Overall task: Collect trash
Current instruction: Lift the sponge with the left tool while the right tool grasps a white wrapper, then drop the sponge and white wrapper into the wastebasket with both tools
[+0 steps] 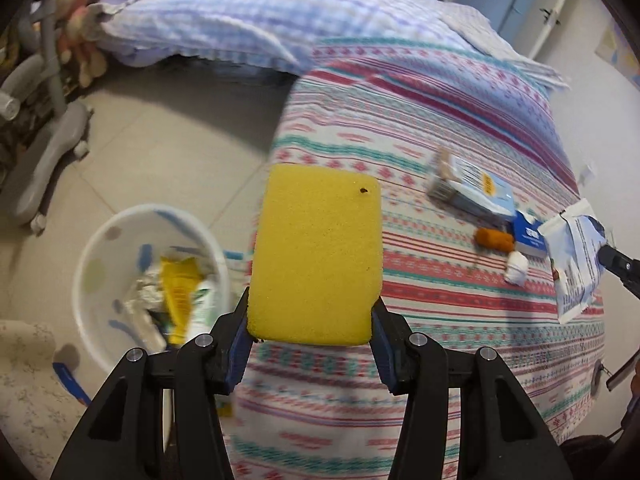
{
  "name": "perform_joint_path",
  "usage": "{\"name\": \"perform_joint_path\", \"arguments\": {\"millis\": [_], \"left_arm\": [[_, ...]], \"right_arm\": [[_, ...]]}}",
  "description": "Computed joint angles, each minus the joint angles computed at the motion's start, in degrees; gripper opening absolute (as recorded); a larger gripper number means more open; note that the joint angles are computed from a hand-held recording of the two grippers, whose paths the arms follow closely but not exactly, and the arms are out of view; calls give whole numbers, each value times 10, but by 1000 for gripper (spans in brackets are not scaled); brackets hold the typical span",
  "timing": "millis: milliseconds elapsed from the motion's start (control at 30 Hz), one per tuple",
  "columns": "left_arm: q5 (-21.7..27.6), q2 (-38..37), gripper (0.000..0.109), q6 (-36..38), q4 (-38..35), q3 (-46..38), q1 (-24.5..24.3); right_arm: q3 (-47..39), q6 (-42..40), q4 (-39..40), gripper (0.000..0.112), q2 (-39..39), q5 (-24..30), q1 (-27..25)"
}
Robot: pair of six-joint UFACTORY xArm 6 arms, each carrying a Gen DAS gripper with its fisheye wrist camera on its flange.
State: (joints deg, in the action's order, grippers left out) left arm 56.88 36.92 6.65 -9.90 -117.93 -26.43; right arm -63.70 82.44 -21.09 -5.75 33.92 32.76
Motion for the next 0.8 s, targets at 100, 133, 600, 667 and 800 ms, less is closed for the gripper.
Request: {"name": "perform_joint_path", "arguments": {"millis": [100, 133, 600, 667, 800], "left_arm": [[3, 3, 54, -4, 6, -7, 19], [2, 4, 54, -7, 8, -9, 27], [60, 95, 88, -75, 66, -116, 96], [48, 91, 90, -73, 60, -104, 102], [19, 71, 91, -64, 56, -70, 110]], "right_arm": [[-46, -19, 9, 3, 39, -3, 7], [-67, -27, 13, 3, 57, -3, 10], [-344, -158, 108, 3, 289, 8, 36], [-384, -177, 125, 3, 321, 15, 38], [-444, -205, 147, 3, 370, 26, 43]]}}
